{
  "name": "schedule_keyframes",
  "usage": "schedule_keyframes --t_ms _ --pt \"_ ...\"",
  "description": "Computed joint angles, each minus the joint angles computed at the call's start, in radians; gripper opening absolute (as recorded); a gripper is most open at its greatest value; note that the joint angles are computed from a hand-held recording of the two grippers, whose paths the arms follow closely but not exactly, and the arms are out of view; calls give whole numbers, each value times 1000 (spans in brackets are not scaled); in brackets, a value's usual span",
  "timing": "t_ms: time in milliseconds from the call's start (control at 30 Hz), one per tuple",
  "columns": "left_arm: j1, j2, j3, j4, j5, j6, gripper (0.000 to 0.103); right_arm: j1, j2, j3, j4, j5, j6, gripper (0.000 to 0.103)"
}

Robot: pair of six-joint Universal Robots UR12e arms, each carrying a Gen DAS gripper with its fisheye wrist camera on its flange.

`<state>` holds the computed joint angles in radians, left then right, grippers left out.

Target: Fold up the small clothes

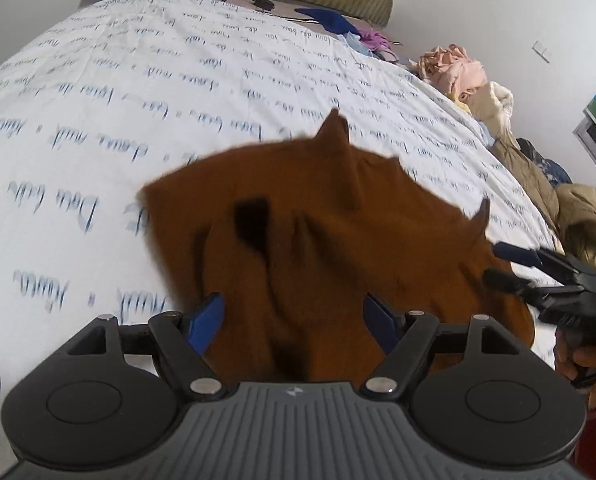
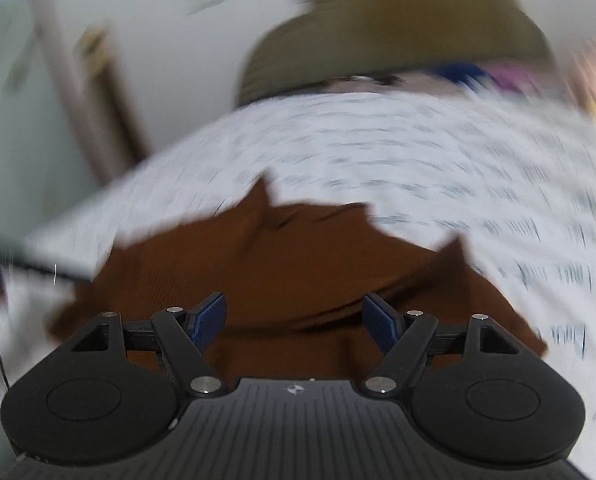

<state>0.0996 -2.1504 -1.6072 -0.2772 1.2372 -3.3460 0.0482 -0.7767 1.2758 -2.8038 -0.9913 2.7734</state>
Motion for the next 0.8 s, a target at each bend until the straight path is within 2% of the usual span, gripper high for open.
schedule_keyframes --t_ms 33,133,233,300,333,367,400,500,567,667,733,800 --pt "2 5 -19 18 -11 11 76 17 -10 21 -12 -36 -84 74" --pt "11 24 -74 61 -44 38 77 65 -11 65 -126 -137 -276 74" --pt "17 36 -116 101 -58 59 75 91 3 59 -124 -143 -402 74" --pt "13 39 -124 96 -39 69 48 110 14 44 -111 -151 -456 75" --pt "11 39 -120 69 -28 76 21 119 23 35 -118 -158 -474 76" --pt "9 40 -119 55 -11 66 14 128 31 30 -133 -161 -479 77" --pt "11 40 -122 64 -5 51 12 135 43 16 -148 -160 -469 81" --pt "19 49 -142 103 -14 21 7 150 87 -70 -139 -151 -384 86" --pt "20 59 -153 114 14 20 6 161 127 -152 -139 -190 -283 86" --pt "18 72 -163 112 77 32 6 165 191 -307 -76 -264 -41 89" --pt "26 75 -169 107 77 23 5 160 224 -393 -24 -322 123 89" --pt "30 80 -173 100 78 25 5 143 231 -426 10 -318 246 89"
